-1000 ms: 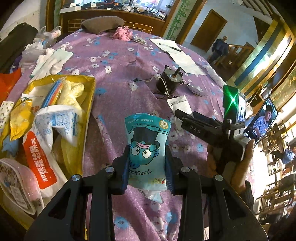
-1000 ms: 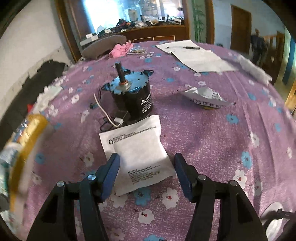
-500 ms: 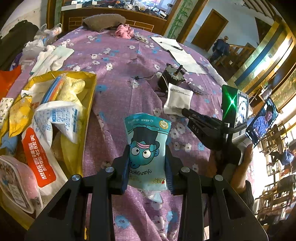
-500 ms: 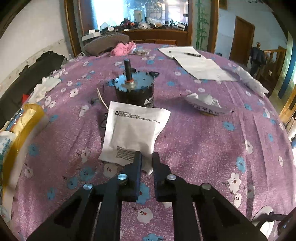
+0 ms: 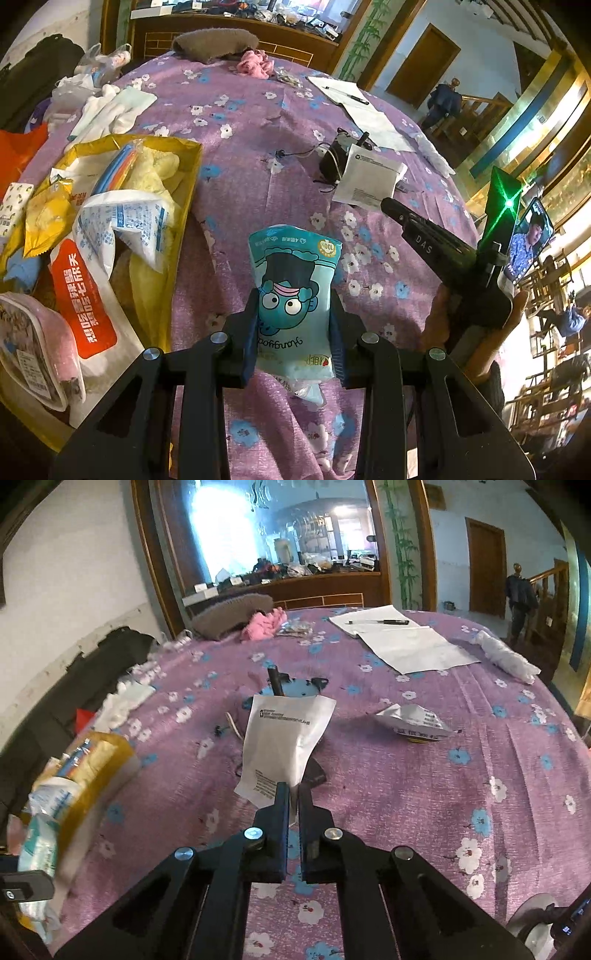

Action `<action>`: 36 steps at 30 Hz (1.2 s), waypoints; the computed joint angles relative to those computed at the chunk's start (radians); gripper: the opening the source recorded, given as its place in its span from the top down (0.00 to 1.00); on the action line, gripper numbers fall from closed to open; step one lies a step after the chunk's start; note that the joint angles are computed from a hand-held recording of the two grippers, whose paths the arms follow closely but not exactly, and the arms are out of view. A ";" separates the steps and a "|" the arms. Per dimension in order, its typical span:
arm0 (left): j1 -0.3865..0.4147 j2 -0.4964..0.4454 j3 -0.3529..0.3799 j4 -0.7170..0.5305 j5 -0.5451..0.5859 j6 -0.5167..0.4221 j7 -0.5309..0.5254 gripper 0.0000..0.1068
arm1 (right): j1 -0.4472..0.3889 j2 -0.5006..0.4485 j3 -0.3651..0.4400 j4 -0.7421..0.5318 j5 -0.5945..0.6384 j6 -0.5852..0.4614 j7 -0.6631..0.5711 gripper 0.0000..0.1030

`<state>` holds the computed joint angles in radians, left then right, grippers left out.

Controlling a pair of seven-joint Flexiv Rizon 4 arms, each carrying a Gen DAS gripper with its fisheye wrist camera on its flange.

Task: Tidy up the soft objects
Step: 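Carry the tissue pack toward the tray with the left gripper while the right gripper carries the envelope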

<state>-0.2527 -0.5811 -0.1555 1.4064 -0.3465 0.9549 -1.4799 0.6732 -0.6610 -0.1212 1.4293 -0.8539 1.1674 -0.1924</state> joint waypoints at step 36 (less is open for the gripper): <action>0.106 0.256 0.097 0.271 0.019 0.169 -0.121 0.70 | 0.043 -0.059 0.158 -0.150 0.227 0.162 -0.155 0.98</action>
<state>-0.1470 -0.3251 -0.0590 1.6769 -0.3277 1.1243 -1.6006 0.7161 -0.7196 0.0365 1.2790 -0.6270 1.3297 -0.3473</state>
